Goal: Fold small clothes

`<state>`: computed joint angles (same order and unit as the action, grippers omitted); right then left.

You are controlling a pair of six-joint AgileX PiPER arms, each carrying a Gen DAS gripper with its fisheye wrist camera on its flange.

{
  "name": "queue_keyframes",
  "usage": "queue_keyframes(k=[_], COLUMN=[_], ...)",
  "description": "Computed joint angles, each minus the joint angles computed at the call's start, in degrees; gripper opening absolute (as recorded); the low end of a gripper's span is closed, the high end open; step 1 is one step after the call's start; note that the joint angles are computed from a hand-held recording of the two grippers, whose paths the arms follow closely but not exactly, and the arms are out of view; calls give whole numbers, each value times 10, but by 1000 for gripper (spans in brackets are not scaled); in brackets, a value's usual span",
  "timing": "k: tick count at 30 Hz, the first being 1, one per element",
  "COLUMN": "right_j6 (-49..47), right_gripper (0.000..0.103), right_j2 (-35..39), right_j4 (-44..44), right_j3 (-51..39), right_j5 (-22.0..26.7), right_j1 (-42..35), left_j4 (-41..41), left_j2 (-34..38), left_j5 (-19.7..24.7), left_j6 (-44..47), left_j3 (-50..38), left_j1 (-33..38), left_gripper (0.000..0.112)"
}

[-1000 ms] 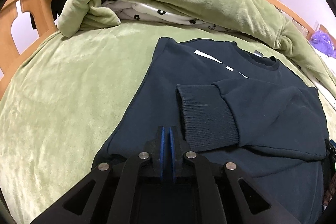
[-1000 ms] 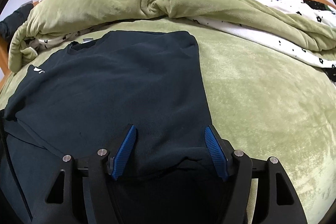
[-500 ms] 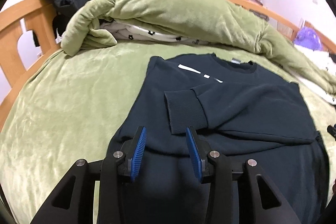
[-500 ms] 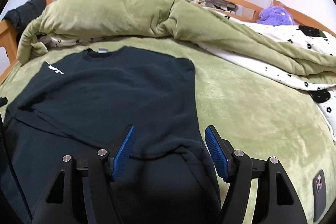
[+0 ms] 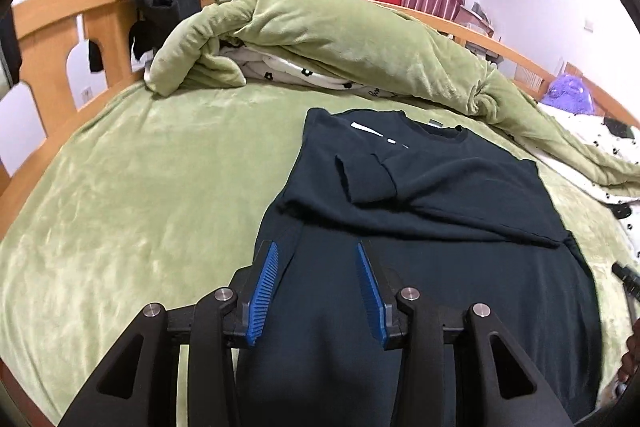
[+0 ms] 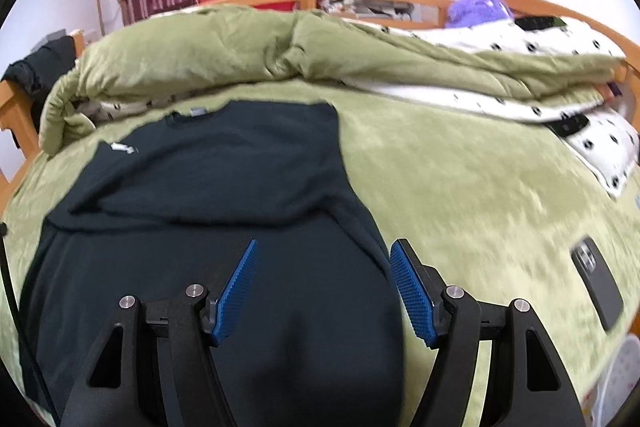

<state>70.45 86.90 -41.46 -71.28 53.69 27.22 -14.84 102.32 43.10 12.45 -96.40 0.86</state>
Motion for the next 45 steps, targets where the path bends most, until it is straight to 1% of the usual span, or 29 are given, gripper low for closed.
queue_keyframes(k=[1, 3, 4, 8, 11, 14, 17, 20, 24, 26, 28, 32, 35, 37, 40, 45], right_j6=[12, 30, 35, 65, 82, 84, 98, 102, 103, 96, 107, 113, 101, 89, 77, 113], right_gripper=[67, 67, 67, 67, 67, 67, 67, 67, 67, 67, 67, 68, 68, 67, 63, 57], right_j2=[-14, -38, -49, -93, -109, -113, -118, -121, -111, -107, -107, -99, -98, -104, -124, -175], right_j4=[-1, 1, 3, 17, 29, 40, 41, 53, 66, 82, 76, 60, 68, 81, 99, 106], right_j3=[20, 52, 65, 123, 153, 165, 181, 200, 227, 245, 257, 262, 265, 269, 279, 315], right_j5=[2, 8, 11, 31, 40, 42, 34, 8, -26, -62, -86, -129, -156, -164, -155, -149], right_j1=[7, 19, 24, 62, 92, 115, 130, 128, 113, 91, 81, 51, 30, 27, 43, 96], left_j4=[-20, -57, -72, -119, -160, -185, -230, -253, -276, -287, -298, -301, -302, -308, -314, -325], left_j2=[-10, -34, -45, -79, -102, -116, -115, -100, -78, -66, -53, -32, -25, -28, -44, -79], left_j5=[0, -12, -20, -29, -39, -35, -14, 4, 13, 14, 18, 16, 22, 37, 54, 91], left_j6=[16, 48, 62, 125, 189, 236, 281, 306, 323, 331, 336, 326, 314, 321, 344, 382], left_j3=[14, 54, 74, 145, 215, 273, 308, 315, 308, 300, 290, 267, 258, 261, 283, 326], left_j1=[11, 30, 38, 66, 89, 112, 147, 164, 166, 161, 155, 136, 130, 135, 145, 180], left_gripper=[41, 57, 60, 61, 61, 61, 61, 61, 61, 61, 61, 61, 61, 57, 53, 50])
